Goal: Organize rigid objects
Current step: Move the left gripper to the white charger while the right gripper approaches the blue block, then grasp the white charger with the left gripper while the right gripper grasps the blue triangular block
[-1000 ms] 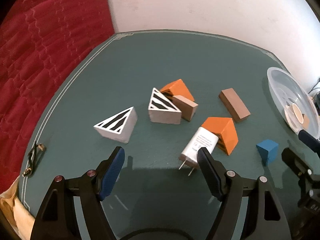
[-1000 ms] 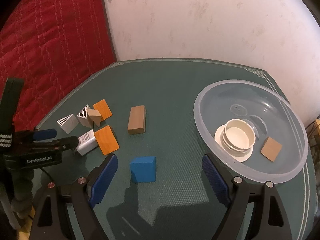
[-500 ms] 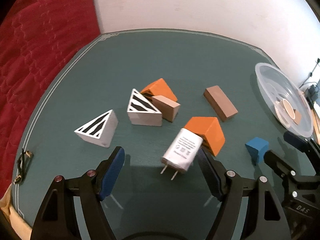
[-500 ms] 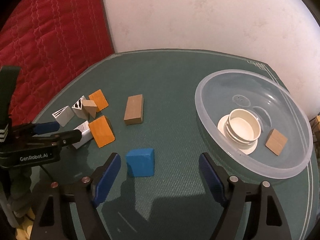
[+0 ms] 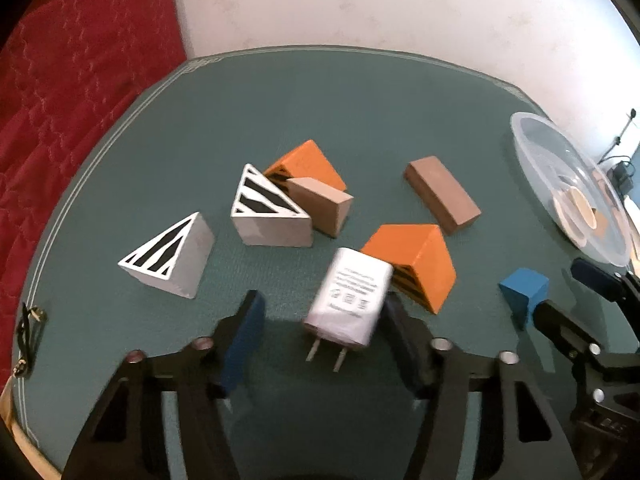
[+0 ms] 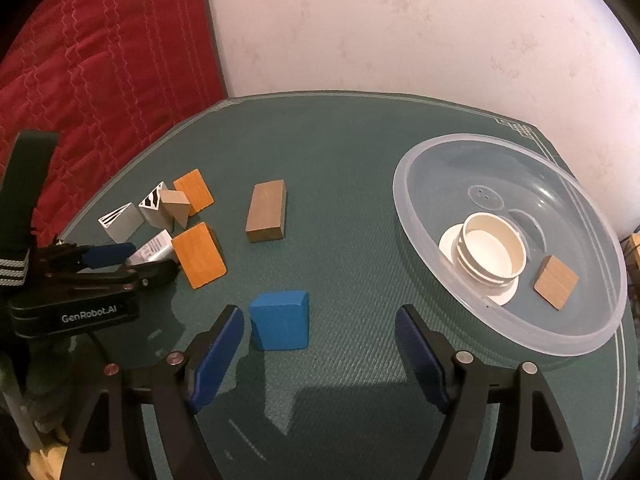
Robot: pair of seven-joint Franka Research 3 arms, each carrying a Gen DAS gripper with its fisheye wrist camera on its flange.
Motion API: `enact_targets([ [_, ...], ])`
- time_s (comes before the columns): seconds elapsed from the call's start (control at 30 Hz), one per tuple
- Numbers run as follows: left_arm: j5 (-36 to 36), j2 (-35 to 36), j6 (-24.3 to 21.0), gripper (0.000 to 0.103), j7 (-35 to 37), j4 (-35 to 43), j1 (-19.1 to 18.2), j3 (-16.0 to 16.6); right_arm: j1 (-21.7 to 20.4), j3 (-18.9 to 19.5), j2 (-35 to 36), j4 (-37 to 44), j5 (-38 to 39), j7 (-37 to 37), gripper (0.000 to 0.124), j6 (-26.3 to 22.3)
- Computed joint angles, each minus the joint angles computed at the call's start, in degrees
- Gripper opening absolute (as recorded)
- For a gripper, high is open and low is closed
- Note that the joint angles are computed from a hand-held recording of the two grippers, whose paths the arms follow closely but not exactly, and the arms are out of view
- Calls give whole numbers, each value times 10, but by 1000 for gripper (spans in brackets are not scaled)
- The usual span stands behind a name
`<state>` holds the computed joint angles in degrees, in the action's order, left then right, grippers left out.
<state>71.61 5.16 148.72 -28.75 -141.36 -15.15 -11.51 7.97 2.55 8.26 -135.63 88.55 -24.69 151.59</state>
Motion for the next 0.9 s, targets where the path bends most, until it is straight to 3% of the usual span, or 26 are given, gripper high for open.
enact_targets([
  [0.1,21,-2,7,40,-22,-2,-1,1,4,2,1,0,4,-4,78,14],
  [0.4,85,-21,45,40,-102,-25,14,3,16,9,-2,-3,10,9,71,52],
  [0.8,126,-40,39,40,-155,-41,17,-8,52,26,3,-5,38,-18,61,113],
  [0.9,136,-43,41,40,-165,-43,18,-8,52,23,2,-4,18,17,61,107],
])
